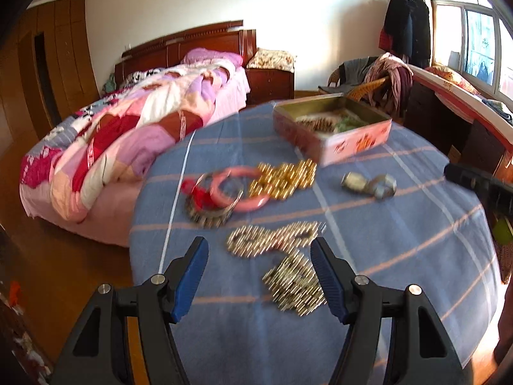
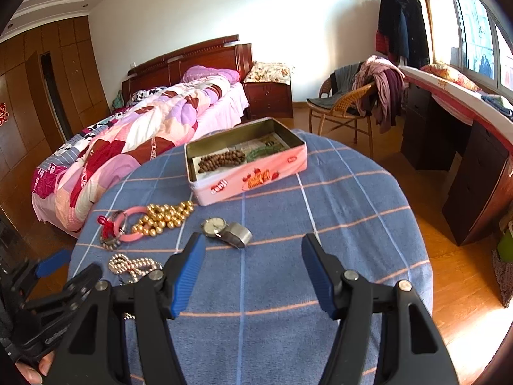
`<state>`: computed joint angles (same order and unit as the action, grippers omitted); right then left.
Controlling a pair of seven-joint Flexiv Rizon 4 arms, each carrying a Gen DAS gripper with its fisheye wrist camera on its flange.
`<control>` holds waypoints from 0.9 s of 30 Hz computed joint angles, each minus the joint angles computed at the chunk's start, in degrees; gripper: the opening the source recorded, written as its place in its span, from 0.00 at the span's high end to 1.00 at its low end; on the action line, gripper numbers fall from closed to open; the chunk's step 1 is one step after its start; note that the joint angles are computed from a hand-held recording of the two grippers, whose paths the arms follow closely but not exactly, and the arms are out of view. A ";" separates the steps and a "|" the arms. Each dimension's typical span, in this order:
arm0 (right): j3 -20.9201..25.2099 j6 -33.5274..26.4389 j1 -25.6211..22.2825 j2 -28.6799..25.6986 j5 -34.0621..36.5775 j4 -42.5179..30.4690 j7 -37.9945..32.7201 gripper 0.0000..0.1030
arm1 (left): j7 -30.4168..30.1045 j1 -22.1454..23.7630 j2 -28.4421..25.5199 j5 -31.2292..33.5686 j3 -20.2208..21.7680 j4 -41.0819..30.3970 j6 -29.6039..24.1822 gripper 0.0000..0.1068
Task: Organize jewelry
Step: 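Grasp the dark metallic bead chain with the left tool while the right tool moves toward the silver watch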
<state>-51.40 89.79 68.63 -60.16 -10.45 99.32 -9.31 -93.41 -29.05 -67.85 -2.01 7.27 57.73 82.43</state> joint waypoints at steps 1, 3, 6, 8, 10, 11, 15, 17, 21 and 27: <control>0.58 0.06 -0.46 0.08 0.02 -0.21 -0.07 0.36 | 0.30 0.35 0.19 0.15 -0.27 0.82 -0.03 0.38; 2.20 -0.03 -1.89 0.37 -0.32 -0.99 -0.46 0.36 | 1.67 1.36 0.32 0.14 -1.89 1.82 -0.37 0.38; 3.79 -0.25 -3.32 0.63 -1.07 -1.81 -0.87 0.36 | 3.96 2.95 -0.04 -1.03 -5.14 1.63 -2.08 0.38; 4.50 -0.40 -4.02 0.79 -1.58 -2.13 -0.97 0.36 | 4.99 3.35 -0.50 -1.68 -6.16 0.94 -2.57 0.38; 4.94 -0.55 -4.45 0.94 -1.93 -2.19 -0.86 0.36 | 5.91 3.13 -1.13 -1.91 -6.03 -0.69 -3.90 0.38; 5.23 -0.61 -4.73 1.08 -2.09 -2.22 -0.80 0.36 | 7.73 3.79 -1.19 -1.98 -7.66 -1.02 -4.55 0.38; 5.91 -1.01 -5.57 1.40 -2.52 -2.17 -0.07 0.36 | 14.06 6.00 -1.10 -3.95 -13.45 -0.47 -6.07 0.38; 7.14 -0.99 -6.76 1.69 -2.69 -2.59 0.29 0.36 | 12.88 4.29 -2.34 -4.71 -10.52 -2.86 -8.47 0.38; 8.98 -1.45 -8.48 2.17 -4.02 -3.40 0.19 0.36 | 13.54 4.76 -3.26 -4.90 -11.61 -3.95 -9.93 0.61; 9.57 -1.50 -9.49 2.24 -5.56 -3.87 0.79 0.36 | 20.78 6.78 -2.21 -6.04 -15.74 -1.10 -8.96 0.83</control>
<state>-41.82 88.30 59.14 -57.92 -16.00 95.45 -8.52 -72.63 -22.27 -70.05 -8.06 -8.46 56.63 73.48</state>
